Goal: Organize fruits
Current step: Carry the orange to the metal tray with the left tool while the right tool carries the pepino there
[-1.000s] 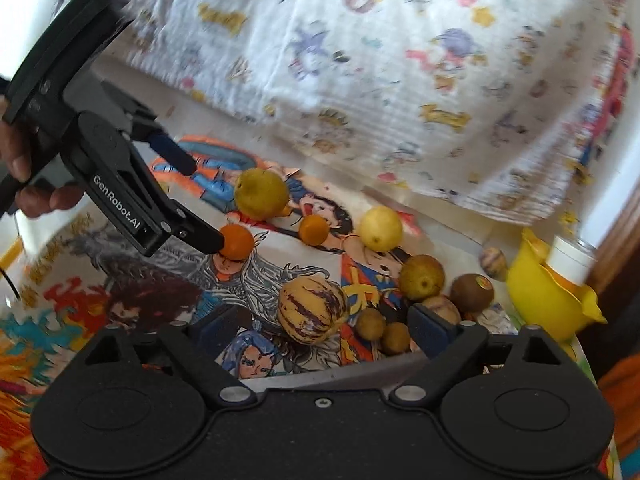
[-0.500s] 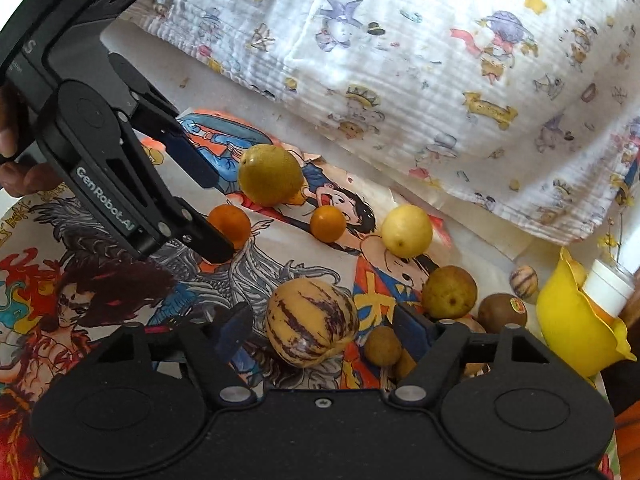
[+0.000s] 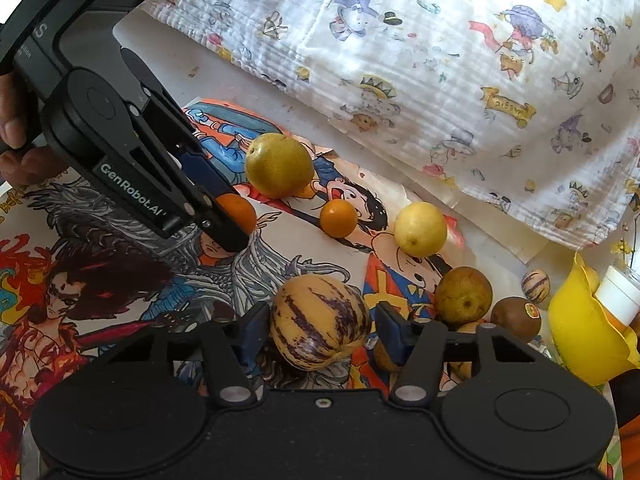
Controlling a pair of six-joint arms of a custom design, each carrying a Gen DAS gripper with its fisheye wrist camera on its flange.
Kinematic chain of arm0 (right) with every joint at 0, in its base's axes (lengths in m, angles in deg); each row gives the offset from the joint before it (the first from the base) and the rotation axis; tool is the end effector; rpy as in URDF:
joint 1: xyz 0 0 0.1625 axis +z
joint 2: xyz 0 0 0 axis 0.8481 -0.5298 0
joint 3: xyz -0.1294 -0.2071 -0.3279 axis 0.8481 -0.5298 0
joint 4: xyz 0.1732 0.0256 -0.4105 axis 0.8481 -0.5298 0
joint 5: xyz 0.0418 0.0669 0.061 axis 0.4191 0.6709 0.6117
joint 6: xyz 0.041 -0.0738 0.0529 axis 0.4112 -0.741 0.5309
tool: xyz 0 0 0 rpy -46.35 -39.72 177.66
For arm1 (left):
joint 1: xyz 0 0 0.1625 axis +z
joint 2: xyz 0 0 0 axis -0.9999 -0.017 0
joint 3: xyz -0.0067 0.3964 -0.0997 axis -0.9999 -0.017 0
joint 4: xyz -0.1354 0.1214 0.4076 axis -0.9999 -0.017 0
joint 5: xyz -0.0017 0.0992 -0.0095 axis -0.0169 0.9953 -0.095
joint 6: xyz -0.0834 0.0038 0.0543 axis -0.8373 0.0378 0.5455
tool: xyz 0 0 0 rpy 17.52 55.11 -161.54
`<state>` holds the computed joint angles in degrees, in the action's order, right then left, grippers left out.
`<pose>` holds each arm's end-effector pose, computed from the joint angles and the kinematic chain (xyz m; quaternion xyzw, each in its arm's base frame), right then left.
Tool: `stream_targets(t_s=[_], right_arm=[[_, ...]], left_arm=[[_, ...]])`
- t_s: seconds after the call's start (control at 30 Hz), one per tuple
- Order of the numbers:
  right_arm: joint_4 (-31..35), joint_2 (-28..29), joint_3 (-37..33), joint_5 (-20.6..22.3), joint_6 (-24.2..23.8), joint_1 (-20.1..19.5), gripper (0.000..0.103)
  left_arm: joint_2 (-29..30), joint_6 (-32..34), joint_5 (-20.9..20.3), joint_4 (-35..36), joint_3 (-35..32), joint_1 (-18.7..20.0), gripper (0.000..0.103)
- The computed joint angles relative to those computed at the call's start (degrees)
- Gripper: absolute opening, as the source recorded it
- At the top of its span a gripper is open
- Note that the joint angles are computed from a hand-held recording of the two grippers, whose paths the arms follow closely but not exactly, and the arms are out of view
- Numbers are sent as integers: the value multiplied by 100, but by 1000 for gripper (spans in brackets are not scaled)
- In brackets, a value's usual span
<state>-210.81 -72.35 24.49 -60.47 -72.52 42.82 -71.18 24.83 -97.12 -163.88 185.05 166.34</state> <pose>0.2512 -0.7194 -0.0718 0.6222 -0.6938 0.2335 0.2775 0.0237 -0.7011 0.2338 0.2497 0.8704 -0.3333 0.2627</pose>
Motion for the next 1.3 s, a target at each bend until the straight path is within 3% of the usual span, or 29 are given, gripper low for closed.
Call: stream_targets(t_s=[0.33,0.6,0.93,1.13,1.3], right_arm=[[-487,36,140,47,48,-2,56],[-1407,-462,882,183,302,-41,56],[-2704,-1117,1496,-292,671,-382,56],[-2817,-1220,1491,-502,1160,-651,56],[-2786,-1130,1389,-383,1427,-832,56]], left_arm=[[-17,-74,99,-185,79,-77,34],[-7,-95,313,-366,110,-377,34],[513,-31,-429,361,-510,-737,34],[1162,30,-644,187,-936,-816,34],[1617,-15,-672,392,-1422,-800,34]])
